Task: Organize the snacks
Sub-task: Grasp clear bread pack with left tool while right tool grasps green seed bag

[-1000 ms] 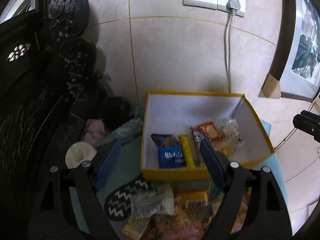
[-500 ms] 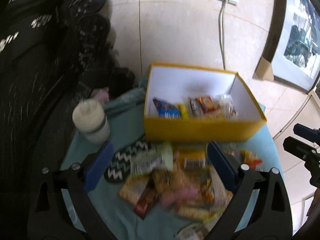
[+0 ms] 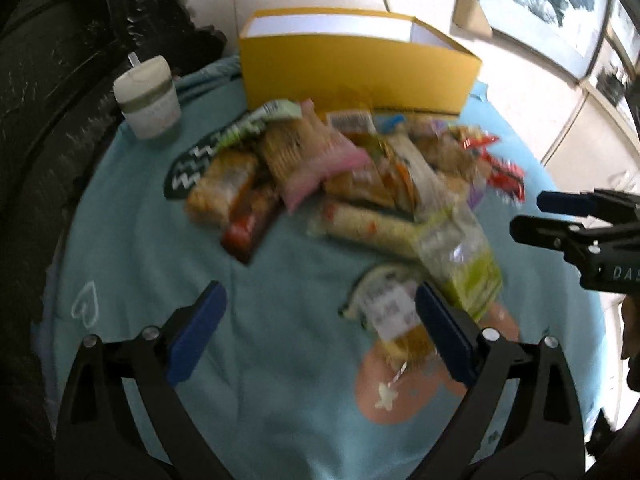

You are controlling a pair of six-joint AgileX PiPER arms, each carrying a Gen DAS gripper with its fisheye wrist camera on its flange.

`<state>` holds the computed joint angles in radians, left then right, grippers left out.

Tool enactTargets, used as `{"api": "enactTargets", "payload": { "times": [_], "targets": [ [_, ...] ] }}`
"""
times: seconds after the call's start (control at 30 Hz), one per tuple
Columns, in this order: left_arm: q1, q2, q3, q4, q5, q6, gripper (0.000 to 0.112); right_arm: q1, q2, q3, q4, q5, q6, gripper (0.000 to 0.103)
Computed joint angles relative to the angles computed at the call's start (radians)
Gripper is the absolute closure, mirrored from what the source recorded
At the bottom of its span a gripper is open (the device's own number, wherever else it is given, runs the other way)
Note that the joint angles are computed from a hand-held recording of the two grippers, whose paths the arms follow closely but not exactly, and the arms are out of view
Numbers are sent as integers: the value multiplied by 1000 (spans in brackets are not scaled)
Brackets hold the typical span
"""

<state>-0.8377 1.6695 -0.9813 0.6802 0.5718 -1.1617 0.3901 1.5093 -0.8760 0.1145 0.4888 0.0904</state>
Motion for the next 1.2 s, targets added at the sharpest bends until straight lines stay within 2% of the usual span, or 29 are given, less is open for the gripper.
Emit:
{"api": "enactTargets", "payload": {
  "times": [0.27, 0.37, 0.43, 0.57, 0.63, 0.7, 0.83, 0.93, 1.0, 1.07, 1.1, 1.2],
  "targets": [
    [-89, 101, -10, 190, -66, -191, 15, 34, 10, 37, -46, -30, 76, 35],
    [-71, 172, -44, 164, -61, -202, 15, 40, 22, 30, -66, -17, 87, 35],
    [-51, 166, -15, 192, -107, -272, 15, 44, 35, 23, -76, -15, 91, 35],
    [-58, 148, 18, 268, -92, -333, 17, 63, 70, 8, -102, -13, 107, 35],
    [-61, 125, 55, 327, -94, -382, 22, 74, 91, -1, -94, -18, 101, 35],
    [-57, 106, 79, 365, -97, -400, 32, 92, 120, -17, -94, -15, 98, 34],
    [-15, 71, 107, 369, -195, -427, 43, 115, 150, -27, -131, -27, 131, 33],
    [12, 65, 131, 407, -260, -495, 42, 94, 162, -33, -75, -29, 91, 33],
    [10, 76, 132, 422, -259, -523, 36, 81, 165, -33, -18, -29, 20, 33],
    [1, 95, 131, 449, -230, -560, 25, 76, 171, -30, 24, -30, -34, 33],
    [-14, 100, 128, 470, -188, -586, 20, 71, 175, -33, 46, -28, -59, 33],
    [-41, 106, 129, 531, -127, -598, 16, 63, 191, -51, 87, -12, -123, 31]
  ]
}}
